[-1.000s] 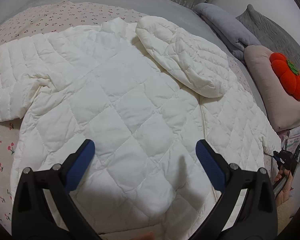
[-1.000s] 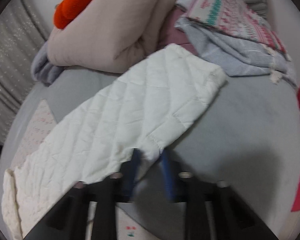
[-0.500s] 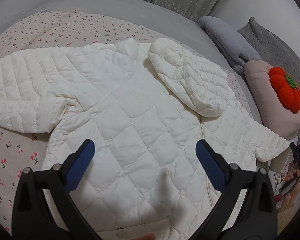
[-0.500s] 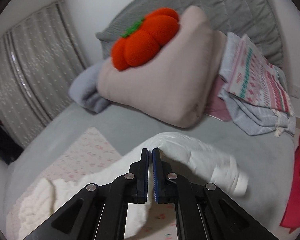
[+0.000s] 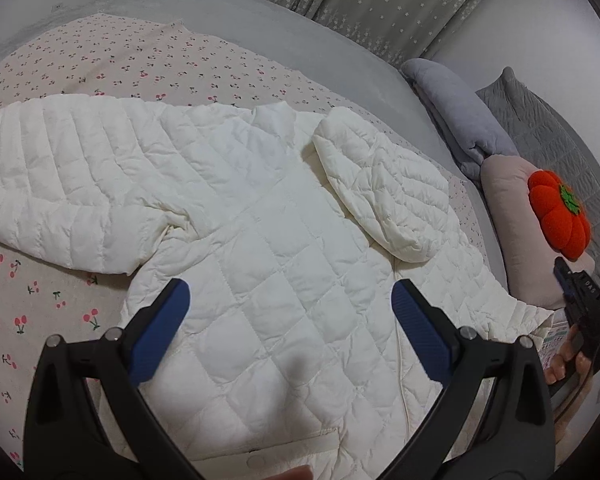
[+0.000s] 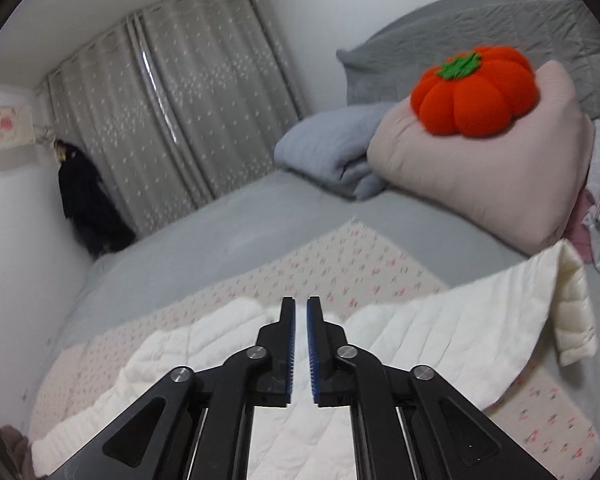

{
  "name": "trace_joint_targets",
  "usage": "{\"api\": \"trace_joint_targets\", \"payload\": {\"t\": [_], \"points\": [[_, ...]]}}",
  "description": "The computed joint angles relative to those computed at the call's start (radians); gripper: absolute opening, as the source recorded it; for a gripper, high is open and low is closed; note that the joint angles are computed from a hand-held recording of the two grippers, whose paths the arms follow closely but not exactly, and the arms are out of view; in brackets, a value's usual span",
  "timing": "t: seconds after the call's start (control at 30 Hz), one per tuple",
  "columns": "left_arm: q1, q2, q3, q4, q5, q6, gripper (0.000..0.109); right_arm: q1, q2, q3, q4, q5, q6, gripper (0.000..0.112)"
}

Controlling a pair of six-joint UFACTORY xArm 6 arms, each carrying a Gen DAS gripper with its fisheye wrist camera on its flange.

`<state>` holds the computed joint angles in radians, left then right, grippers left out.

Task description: Fold large clothes

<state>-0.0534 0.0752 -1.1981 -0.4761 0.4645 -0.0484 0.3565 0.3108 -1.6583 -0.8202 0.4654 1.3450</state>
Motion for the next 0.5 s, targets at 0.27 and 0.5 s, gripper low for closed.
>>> {"api": "trace_joint_targets", "payload": {"t": [0.27,0.5], "points": [[0.009,-0.007,0.009,0.006,0.001,0.002,0.101,-0.116,-0.143,0.266,0.156,-0.069,0.133,0.071],[-0.022,0.028,-0.023,0.009,0.025,0.003,0.101,-0.296,-0.275,0.517,0.426,-0.314,0.048,0.085]]}}
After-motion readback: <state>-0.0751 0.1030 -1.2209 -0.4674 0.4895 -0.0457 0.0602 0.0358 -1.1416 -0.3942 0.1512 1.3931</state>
